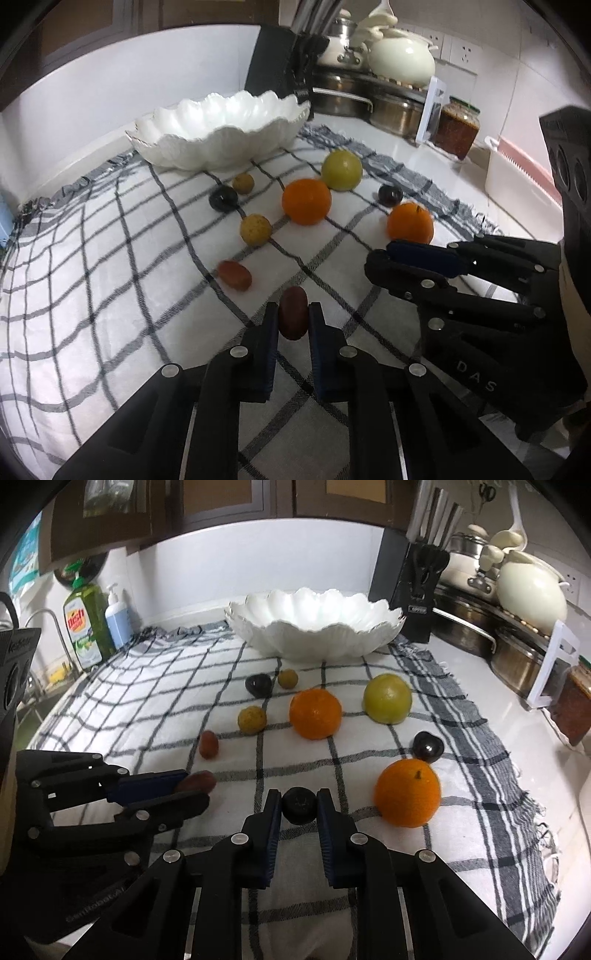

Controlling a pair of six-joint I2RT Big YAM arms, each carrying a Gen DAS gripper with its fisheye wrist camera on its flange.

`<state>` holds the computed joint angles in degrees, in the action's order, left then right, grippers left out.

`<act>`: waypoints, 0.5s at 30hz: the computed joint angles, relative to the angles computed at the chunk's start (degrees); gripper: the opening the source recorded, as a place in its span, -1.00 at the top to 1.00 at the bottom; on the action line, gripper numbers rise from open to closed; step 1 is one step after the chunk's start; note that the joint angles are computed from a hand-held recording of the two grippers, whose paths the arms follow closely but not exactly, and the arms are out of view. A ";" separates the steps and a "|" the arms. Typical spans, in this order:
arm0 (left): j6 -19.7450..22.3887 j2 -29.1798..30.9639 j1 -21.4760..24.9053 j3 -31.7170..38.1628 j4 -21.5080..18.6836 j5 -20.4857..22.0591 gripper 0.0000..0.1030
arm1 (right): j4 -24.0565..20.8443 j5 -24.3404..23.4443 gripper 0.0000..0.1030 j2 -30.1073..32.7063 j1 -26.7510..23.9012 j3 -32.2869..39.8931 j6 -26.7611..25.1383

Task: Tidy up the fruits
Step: 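Grasp a small dark plum with the right tool while the left tool grasps a red-brown date, then carry the plum in the right tool while the left tool carries the date over the white bowl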

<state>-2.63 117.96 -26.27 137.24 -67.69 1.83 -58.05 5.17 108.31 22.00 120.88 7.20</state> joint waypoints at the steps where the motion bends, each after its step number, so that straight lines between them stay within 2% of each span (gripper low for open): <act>1: -0.06 -0.46 0.05 -0.27 0.53 -0.17 0.67 | 0.17 0.23 0.60 -0.20 0.09 0.00 0.19; 7: -0.16 -2.32 0.51 -0.97 3.62 -0.76 0.67 | 1.79 2.03 0.60 -1.55 0.68 0.50 0.60; 15: -1.14 0.05 1.67 6.13 3.66 -0.44 0.68 | 2.42 5.00 0.60 0.06 1.07 6.14 1.76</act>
